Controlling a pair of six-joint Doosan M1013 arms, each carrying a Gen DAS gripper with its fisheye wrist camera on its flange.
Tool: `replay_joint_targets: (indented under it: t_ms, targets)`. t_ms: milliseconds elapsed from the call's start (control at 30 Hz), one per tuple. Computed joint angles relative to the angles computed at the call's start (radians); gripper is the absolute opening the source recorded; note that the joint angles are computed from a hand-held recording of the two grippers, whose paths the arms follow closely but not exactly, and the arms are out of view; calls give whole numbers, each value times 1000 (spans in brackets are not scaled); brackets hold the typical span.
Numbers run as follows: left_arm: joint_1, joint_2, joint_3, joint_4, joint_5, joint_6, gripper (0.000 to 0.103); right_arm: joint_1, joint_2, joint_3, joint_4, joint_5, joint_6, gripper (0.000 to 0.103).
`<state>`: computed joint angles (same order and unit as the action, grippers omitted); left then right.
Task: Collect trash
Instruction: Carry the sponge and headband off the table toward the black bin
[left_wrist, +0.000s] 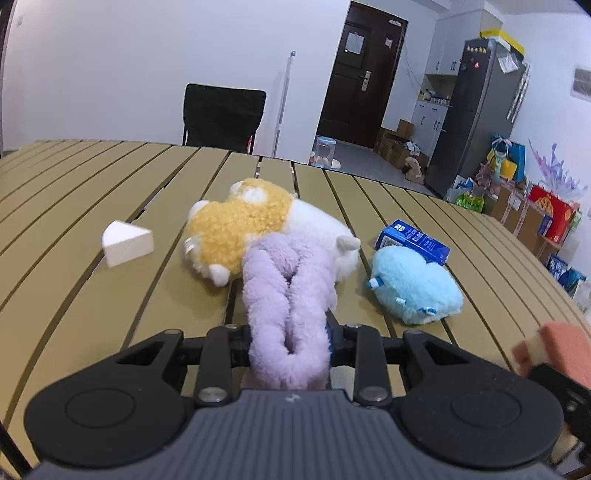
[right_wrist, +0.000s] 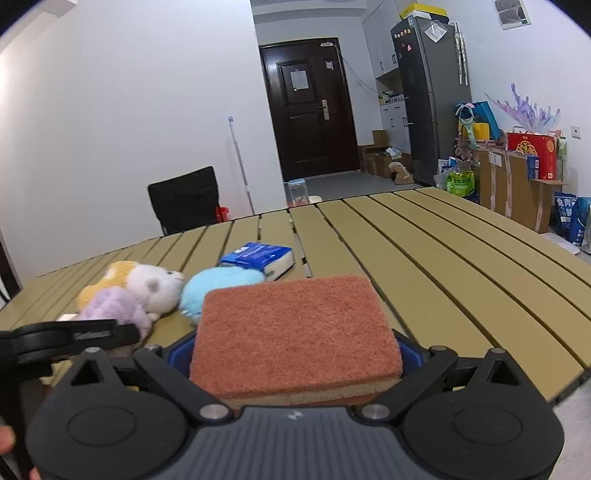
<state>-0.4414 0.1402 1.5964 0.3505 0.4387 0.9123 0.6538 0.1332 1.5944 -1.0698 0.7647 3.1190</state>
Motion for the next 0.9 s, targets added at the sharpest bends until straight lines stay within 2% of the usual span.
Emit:
replay_joint_targets:
  t_ms: [167,333,567,700,900]
  targets:
    - [23,-56,41,-114,-16,29,29,53,-38,43,-68,45,78,99]
    - [13,-140,107,-75,-35,-18,29,112,-70,82,-72,106,104,99]
    - [0,-258,214,-129,-29,58,29,196,-99,125,-50,191,136,99]
    - [8,-314,268,-208,-10,134,29,245,-101,130,-40,225,165,99]
    - [27,-389,331,-212,7,189,29,304,-96,137,-30,234,149,99]
